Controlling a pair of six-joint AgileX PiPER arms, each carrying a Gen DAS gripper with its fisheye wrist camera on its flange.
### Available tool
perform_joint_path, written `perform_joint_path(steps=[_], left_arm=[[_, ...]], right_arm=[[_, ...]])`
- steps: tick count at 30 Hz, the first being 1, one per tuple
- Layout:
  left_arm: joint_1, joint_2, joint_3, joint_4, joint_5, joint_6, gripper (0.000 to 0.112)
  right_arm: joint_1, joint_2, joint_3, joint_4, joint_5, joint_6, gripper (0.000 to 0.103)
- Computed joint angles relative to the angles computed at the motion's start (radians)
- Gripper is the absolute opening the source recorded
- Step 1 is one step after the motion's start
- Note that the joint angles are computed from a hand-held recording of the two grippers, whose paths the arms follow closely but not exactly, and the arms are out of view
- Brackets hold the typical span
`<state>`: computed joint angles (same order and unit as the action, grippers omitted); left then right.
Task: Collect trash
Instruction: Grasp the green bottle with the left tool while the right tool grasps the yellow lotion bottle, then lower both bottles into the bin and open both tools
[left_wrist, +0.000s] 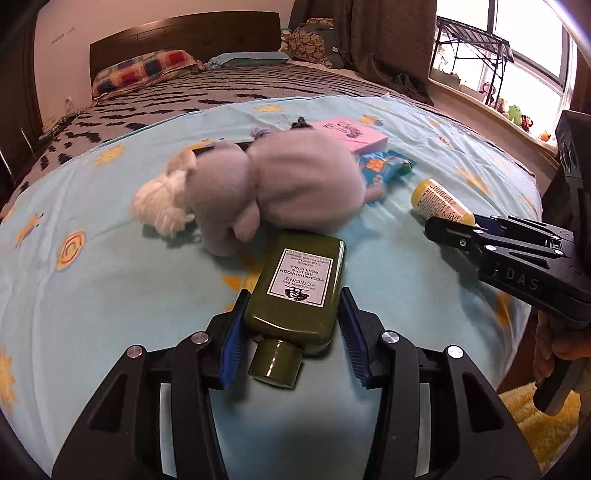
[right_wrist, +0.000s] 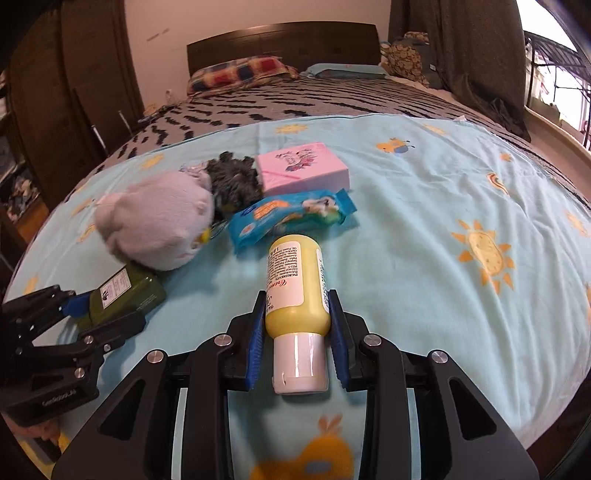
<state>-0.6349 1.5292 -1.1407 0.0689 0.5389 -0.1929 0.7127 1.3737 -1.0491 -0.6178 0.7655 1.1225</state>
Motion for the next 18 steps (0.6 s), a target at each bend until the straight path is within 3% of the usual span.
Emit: perform_joint_path(steps=[10, 18], left_arm=[[-0.09, -0.259, 0.226, 0.033, 0.019, -0.085, 0.045], [-0.271, -0.454, 0.362, 0.223, 0.077, -0.366, 0.045]], right_arm=[[0.236, -0.109, 0.091, -0.107, 0.113, 0.227, 0.032], [0.53, -0.19, 0.13, -0.2, 0.294, 0.443, 0.032]])
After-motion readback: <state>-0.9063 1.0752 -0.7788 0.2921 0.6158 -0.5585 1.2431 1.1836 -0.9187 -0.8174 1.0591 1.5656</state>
